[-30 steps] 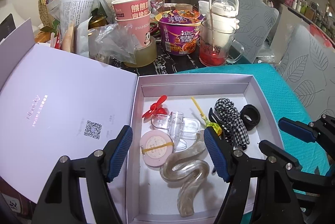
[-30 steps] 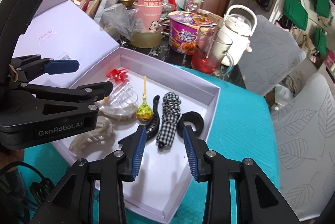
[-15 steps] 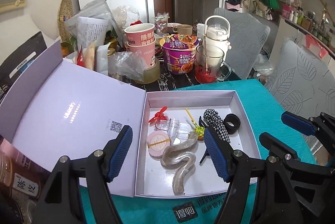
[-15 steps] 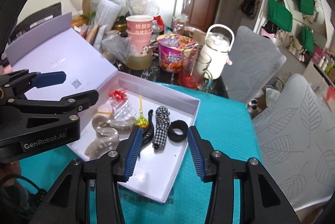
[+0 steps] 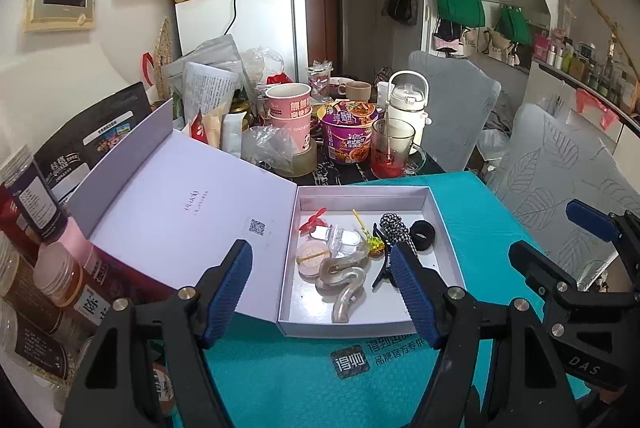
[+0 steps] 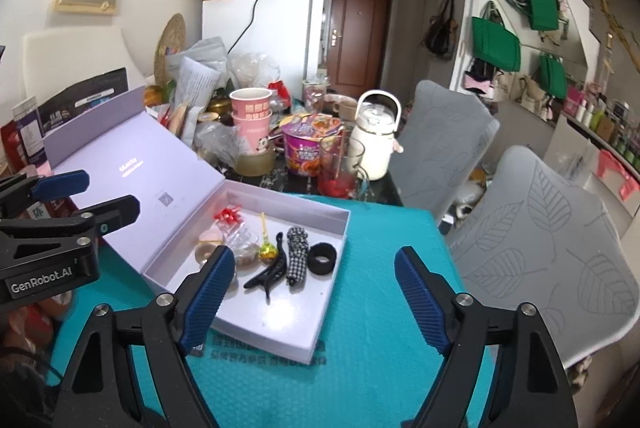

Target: Organize rigid objects

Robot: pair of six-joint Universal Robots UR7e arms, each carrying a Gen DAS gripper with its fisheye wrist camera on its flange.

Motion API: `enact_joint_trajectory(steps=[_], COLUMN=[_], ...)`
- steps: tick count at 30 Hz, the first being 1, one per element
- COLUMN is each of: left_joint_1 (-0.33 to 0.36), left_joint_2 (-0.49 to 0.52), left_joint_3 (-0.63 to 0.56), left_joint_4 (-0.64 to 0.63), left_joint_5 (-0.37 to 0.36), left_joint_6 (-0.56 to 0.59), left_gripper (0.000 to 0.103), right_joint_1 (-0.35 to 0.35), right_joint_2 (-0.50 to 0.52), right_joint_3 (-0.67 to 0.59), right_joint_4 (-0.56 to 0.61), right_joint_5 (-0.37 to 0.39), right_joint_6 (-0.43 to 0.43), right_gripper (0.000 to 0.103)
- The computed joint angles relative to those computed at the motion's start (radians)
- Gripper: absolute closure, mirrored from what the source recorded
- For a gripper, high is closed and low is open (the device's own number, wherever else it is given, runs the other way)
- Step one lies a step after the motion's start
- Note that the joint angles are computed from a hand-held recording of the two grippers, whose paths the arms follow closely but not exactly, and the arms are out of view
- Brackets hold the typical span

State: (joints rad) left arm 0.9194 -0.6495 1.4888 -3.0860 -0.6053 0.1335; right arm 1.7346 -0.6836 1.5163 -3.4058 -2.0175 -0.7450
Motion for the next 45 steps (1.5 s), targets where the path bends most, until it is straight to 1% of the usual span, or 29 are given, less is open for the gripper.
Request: enact_joint_trajectory(steps=[1, 2, 4, 6, 15, 19, 24, 28, 30, 35, 45], left_joint_1=[-0.005, -0.009, -0.019, -0.031, -0.072, -0.087, -0.096, -0.094, -0.089, -0.081, -0.079], left_joint_2=[-0.007, -0.014, -0.029, -0.041, -0.094, -0.098, -0.128, -0.139, -0.145, -0.146, -0.144], left_joint_3=[0.016, 0.033, 0.071, 0.107, 0.243, 0.287, 0.361, 0.394, 0.408, 0.433, 0.453], left_joint_4=[-0.012, -0.026, -0.071, -0.120, -0.191, -0.231, -0.250, -0.239, -0.229, -0.230, -0.233], left_joint_5=[0.008, 0.014, 0.023, 0.038, 0.070, 0.098, 0.079, 0.056, 0.042, 0.027, 0.017], left_joint_6=[-0.001, 0.000, 0.011, 0.023, 0.004, 0.019, -0.013, -0.045, -0.068, -0.099, -0.112], left_gripper=[0.027, 0.016, 0.000, 0.000, 0.000, 0.000, 0.000, 0.000, 0.000, 0.000, 0.000], right_joint_1=[0.001, 0.001, 0.004, 0.006, 0.016, 0.017, 0.012, -0.003, -0.010, -0.017, -0.023], right_joint_2=[-0.009, -0.018, -0.036, -0.050, -0.095, -0.111, -0.120, -0.137, -0.140, -0.126, -0.113], right_joint_3=[0.017, 0.034, 0.068, 0.105, 0.240, 0.293, 0.347, 0.388, 0.401, 0.417, 0.430], right_joint_4=[-0.011, -0.024, -0.045, -0.077, -0.195, -0.222, -0.259, -0.260, -0.255, -0.286, -0.302], right_joint_5=[0.005, 0.011, 0.013, 0.016, 0.014, 0.023, 0.011, 0.045, 0.048, 0.033, 0.007], right_joint_6=[0.002, 0.005, 0.010, 0.007, -0.023, -0.016, 0.004, 0.040, 0.060, 0.046, 0.049], right_gripper=[0.013, 0.012, 0.010, 0.009, 0.005, 0.005, 0.005, 0.005, 0.005, 0.005, 0.005])
